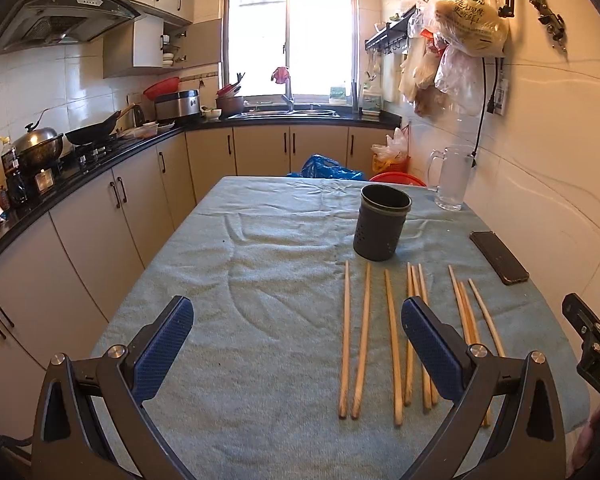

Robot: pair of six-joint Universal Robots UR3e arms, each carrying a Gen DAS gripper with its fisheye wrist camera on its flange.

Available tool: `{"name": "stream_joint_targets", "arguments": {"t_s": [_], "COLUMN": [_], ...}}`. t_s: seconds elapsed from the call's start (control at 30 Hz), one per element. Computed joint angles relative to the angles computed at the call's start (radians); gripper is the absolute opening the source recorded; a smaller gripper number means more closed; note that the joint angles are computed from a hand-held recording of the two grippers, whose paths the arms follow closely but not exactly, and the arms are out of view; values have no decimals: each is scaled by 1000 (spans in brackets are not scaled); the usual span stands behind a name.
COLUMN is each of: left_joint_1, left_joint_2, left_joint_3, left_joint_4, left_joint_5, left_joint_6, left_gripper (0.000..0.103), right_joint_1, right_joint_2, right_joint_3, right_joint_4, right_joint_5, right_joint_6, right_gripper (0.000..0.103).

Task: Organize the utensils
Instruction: 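Lower both open tools toward separate wooden chopsticks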

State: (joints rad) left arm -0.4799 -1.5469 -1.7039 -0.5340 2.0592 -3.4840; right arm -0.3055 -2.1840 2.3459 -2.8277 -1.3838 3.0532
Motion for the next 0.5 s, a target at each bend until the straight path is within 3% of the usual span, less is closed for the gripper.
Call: {"name": "stream_joint_targets", "arguments": {"t_s": [0.5], "left_joint_1": [-40], "left_joint_2": [31], "left_joint_3": [-47], "left_joint_4": [17], "left_joint_5": [24], "left_joint_6": [-19], "left_gripper": [103], "right_joint_1": [-43], "right_joint_2": [-110], "right_joint_3": [54], "right_joint_4": [59], "right_joint_5": [25], "right_joint_6": [-7], "right_gripper": [102]}}
